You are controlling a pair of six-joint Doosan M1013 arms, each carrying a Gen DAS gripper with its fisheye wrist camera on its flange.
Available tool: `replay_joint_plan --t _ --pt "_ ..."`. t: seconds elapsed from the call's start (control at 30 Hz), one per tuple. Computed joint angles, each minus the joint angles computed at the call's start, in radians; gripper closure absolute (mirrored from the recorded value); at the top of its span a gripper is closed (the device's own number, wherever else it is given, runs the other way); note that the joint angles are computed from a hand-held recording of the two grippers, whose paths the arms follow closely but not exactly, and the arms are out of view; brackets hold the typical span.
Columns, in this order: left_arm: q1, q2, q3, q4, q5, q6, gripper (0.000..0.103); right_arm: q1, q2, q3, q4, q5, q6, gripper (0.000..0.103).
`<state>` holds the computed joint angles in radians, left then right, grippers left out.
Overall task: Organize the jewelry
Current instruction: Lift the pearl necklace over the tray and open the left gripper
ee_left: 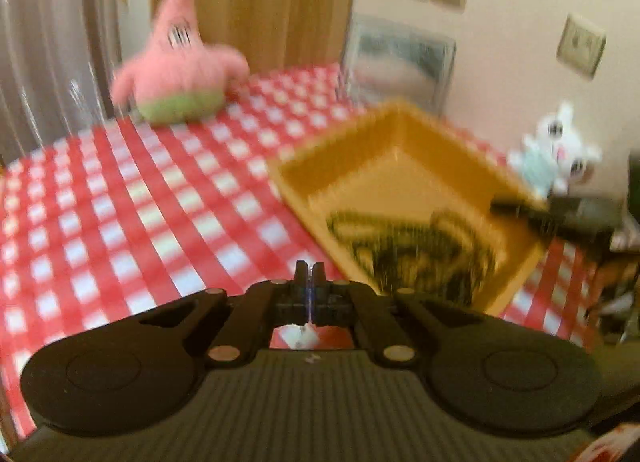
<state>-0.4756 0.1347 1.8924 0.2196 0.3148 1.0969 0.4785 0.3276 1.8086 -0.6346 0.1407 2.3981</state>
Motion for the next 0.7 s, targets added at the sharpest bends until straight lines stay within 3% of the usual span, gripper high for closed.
replay_joint_plan --t 0.17,0.47,0.57,0.7 --pt "-0.005 -0.045 -0.020 0.229 -0.015 -0.213 0.103 -0.002 -0.001 0.004 -0.001 -0.010 -0.002 0.099" --pt "-0.030 -0.076 -0.069 0.400 -0.113 -0.354 0.103 -0.002 -0.001 0.004 0.005 -0.011 -0.004 0.099" --pt "-0.037 -0.061 -0.093 0.340 -0.166 -0.282 0.103 -0.002 -0.001 0.005 0.018 -0.014 -0.016 0.099" --pt "-0.044 -0.019 -0.132 -0.045 -0.204 0.080 0.103 -0.003 -0.003 0.006 0.035 -0.020 -0.038 0.099"
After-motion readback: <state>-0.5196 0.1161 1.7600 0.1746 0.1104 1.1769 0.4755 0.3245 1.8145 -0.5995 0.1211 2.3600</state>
